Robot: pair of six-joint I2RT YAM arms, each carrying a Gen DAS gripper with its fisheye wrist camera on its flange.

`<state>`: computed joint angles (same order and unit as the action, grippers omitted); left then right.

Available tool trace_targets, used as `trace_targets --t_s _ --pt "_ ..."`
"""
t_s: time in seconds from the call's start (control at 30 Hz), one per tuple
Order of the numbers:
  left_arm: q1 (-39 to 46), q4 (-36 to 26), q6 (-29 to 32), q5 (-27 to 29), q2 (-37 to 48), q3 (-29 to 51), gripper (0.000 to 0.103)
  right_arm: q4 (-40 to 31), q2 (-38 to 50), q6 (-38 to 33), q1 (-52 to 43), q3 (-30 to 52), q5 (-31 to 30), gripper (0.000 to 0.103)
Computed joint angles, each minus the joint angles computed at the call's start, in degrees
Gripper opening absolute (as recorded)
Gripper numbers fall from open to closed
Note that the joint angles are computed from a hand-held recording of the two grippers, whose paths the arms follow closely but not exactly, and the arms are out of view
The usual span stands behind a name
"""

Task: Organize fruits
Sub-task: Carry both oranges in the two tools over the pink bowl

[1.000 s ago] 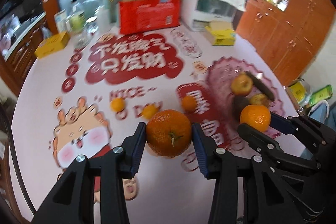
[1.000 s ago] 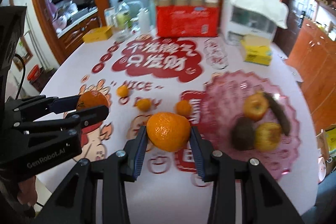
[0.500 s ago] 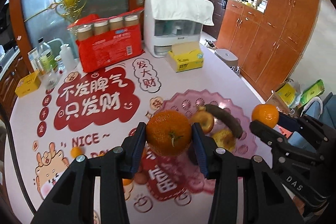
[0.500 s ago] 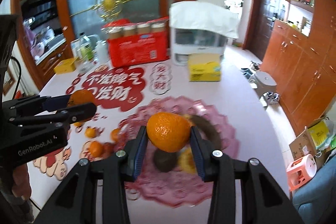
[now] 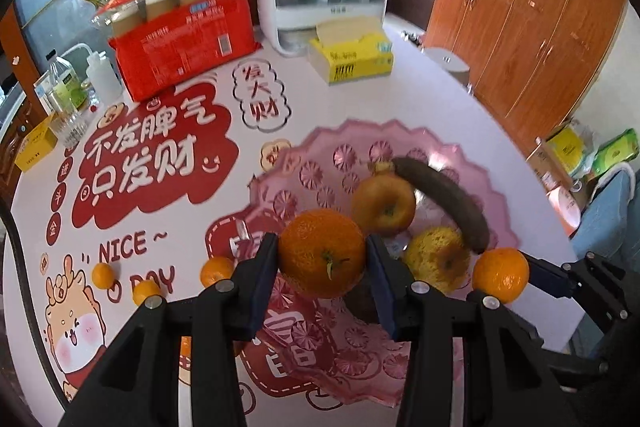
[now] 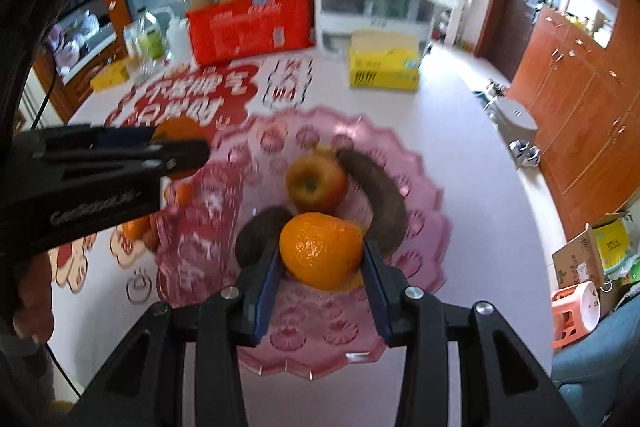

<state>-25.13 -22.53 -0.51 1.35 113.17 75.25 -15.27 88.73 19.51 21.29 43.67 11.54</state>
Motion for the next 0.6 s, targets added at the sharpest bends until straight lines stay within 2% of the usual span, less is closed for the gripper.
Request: trace_targets --t_s 0.2,0.6 --pt "-0.9 -0.3 0.4 -1.7 4.2 1.4 0.043 0.8 4.8 -0.8 -2.3 0.3 -3.7 0.041" --pt "-1.2 -1.2 2.2 -3.2 8.4 3.9 0.043 1.4 9.9 -0.8 -3.4 2.3 -5.9 0.041"
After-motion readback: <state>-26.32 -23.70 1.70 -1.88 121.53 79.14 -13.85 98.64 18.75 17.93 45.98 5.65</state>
